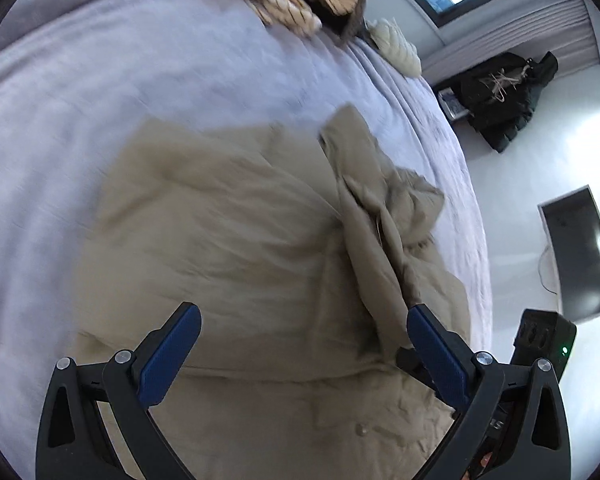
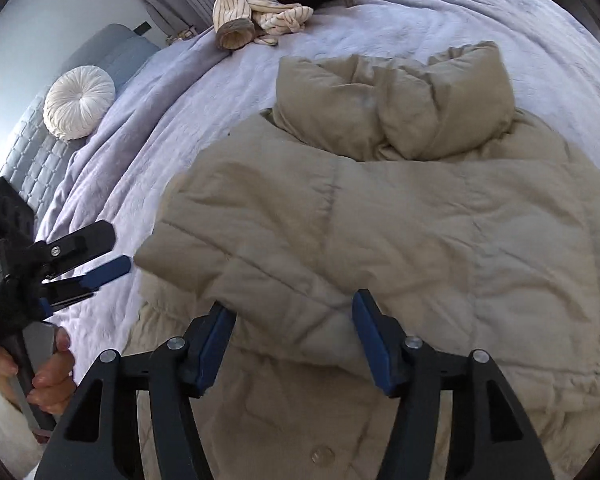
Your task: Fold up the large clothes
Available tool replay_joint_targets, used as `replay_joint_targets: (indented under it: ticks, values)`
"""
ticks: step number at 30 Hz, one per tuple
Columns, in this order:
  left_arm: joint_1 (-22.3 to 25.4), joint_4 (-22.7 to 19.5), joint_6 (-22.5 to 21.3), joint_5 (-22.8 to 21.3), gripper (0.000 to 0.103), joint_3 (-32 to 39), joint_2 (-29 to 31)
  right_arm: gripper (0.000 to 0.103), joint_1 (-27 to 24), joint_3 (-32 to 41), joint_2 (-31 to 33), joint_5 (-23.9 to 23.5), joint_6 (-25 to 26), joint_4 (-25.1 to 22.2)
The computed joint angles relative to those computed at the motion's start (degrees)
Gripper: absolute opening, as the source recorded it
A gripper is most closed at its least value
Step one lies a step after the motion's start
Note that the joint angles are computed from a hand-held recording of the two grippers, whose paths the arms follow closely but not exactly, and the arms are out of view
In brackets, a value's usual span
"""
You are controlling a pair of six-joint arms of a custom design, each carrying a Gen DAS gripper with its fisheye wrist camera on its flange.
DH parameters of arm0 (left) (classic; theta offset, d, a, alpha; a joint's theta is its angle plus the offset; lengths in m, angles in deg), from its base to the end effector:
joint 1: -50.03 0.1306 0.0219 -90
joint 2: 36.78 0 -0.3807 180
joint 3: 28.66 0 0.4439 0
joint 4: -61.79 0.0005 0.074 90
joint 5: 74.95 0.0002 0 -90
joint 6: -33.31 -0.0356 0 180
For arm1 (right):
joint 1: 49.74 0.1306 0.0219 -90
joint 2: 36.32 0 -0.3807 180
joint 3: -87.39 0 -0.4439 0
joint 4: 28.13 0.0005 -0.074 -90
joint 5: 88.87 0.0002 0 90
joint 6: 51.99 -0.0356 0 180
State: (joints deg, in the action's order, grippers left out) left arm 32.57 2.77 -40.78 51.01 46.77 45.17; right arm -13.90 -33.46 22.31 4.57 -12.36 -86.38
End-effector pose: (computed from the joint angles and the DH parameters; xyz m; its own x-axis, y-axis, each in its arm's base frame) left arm 0.4248 -0.1560 0.3635 -0.9652 0.0710 -0.2517 0.2186 0.7473 -0.6275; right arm 0.2657 0.1887 0.3670 -0.8673 0.3219 -0.3796 0.1717 0.9094 0.3788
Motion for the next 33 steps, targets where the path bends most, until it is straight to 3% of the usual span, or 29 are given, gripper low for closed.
replay_joint_targets:
  ticks: [7, 10, 13, 14, 15, 17, 23, 25, 28, 31, 33]
  values:
    - [-3.6, 1.7, 3.4, 3.5, 0.103, 1.2, 2.5, 0.064, -2.6, -5.5, -15.1, -0.1, -7.3, -10.8]
    - [-5.3, 0.8, 3.6, 0.5, 0.103, 2.3, 4.3, 0.064, -4.7, -9.2, -24.0, -0.4, -13.0, -15.6]
    - [-6.4, 0.8, 4.0, -2.0, 0.099, 2.4, 5.4, 0.064, -9.2, -12.9, -32.3, -2.3, -17.9, -17.2]
    - [-6.5, 0.8, 3.7, -2.3, 0.083, 2.3, 5.4, 0.064, -10.9, -13.8, -34.2, -3.0, -18.8, -17.2]
    - [-7.0, 0.1, 3.2, -2.6, 0.055, 2.7, 5.9, 0.064, -13.1, -14.9, -36.7, -3.9, -19.7, -17.2]
    - [-7.3, -1.8, 1.7, -2.4, 0.018, 2.9, 6.4, 0.064, -18.2, -16.4, -40.1, -6.3, -19.9, -17.1]
    - [-7.9, -0.7, -0.2, -6.5, 0.018, 0.1, 2.9, 0.062, -35.9, -19.5, -45.4, -15.9, -17.4, -14.8]
    - [-8.0, -1.3, -1.0, -7.8, 0.018, 0.1, 3.0, 0.013, -39.2, -18.9, -43.5, -16.0, -13.4, -16.2]
    - [-7.7, -2.0, -2.2, -9.8, 0.019, -0.1, 3.0, 0.010, -39.5, -19.4, -41.7, -15.1, -12.2, -16.2]
    - [-7.1, -2.8, -2.3, -13.7, 0.022, 0.3, 1.9, 0.010, -40.9, -20.9, -42.5, -17.1, -11.5, -16.2]
    - [-6.6, -3.7, -2.7, -18.6, 0.022, 0.9, 0.9, 0.010, -42.3, -21.3, -43.2, -18.3, -10.4, -16.5]
